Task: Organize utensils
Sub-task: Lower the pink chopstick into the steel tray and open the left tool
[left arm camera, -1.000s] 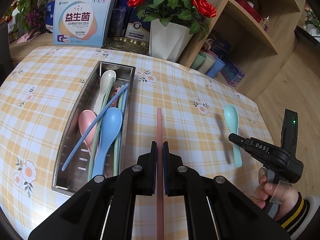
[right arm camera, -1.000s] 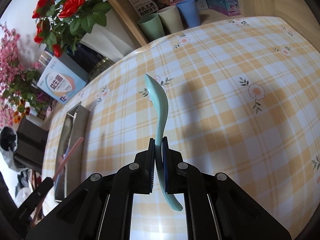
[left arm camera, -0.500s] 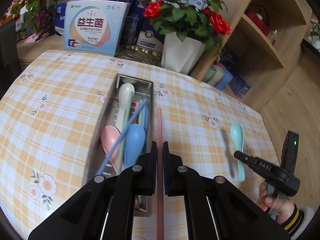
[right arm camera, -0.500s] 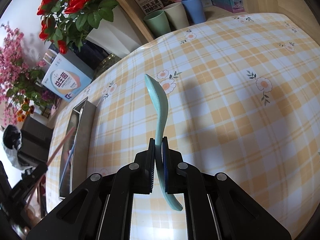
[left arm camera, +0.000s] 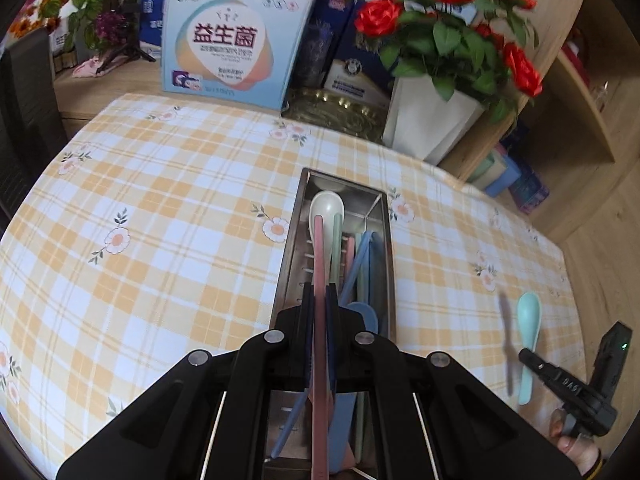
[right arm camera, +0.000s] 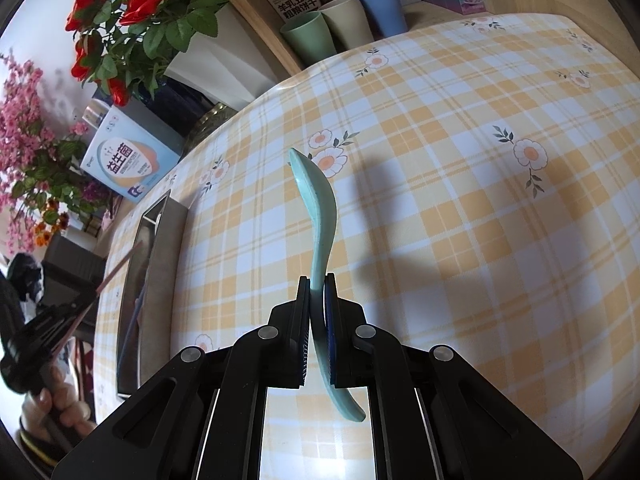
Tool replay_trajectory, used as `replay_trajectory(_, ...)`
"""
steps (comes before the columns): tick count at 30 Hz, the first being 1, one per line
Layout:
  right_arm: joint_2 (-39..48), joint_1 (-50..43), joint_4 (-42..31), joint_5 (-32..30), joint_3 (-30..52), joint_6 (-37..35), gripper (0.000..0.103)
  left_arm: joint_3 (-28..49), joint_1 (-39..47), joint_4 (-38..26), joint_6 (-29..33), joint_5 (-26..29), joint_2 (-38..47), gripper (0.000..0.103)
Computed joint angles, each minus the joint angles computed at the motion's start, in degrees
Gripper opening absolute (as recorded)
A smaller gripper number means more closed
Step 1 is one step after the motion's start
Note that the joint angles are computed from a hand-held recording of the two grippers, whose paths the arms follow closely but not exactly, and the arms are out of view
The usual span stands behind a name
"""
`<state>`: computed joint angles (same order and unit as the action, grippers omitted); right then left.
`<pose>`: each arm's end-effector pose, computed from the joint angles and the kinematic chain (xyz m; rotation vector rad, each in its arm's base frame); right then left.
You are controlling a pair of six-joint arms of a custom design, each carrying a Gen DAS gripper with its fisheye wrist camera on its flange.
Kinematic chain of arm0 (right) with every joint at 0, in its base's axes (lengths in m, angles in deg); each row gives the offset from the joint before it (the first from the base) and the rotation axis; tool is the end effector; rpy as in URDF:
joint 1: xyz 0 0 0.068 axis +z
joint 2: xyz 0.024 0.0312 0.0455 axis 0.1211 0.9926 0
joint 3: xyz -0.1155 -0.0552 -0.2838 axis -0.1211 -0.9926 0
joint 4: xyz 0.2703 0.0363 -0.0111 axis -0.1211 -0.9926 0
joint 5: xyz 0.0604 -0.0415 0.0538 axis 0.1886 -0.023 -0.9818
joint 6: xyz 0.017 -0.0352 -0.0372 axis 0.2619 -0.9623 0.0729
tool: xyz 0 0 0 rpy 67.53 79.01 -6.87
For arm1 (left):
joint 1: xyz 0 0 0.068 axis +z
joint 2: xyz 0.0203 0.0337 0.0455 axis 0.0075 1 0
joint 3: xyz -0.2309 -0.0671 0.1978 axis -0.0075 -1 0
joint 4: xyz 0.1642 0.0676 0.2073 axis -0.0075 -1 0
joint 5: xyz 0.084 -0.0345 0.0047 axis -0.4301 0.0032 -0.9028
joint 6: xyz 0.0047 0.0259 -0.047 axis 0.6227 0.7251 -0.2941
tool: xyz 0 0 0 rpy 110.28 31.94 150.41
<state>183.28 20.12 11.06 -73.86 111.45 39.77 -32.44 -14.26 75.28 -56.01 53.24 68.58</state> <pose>0.2779 0.0691 0.0528 0.5283 2.4539 0.5353 0.3479 -0.0953 0.1147 -0.0404 2.4973 -0.3864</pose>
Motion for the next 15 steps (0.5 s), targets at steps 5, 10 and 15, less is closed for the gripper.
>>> replay_trajectory(5,0.87,-0.81,0.55,-0.58,-0.14,0.26,0.007,1.25,-1.48,-0.79,0.99,0.35,3.04,0.005)
replay_trajectory(10,1.35,-0.85,0.76,-0.87,-0.13,0.34,0.007,2.3,-1.7,-1.8,0.18,0.94,6.11,0.005)
replay_trajectory(15,1.32,-0.68,0.93,-0.87,-0.25,0.49,0.007,2.82,-2.28,-2.25,0.71,0.39,7.4,0.005)
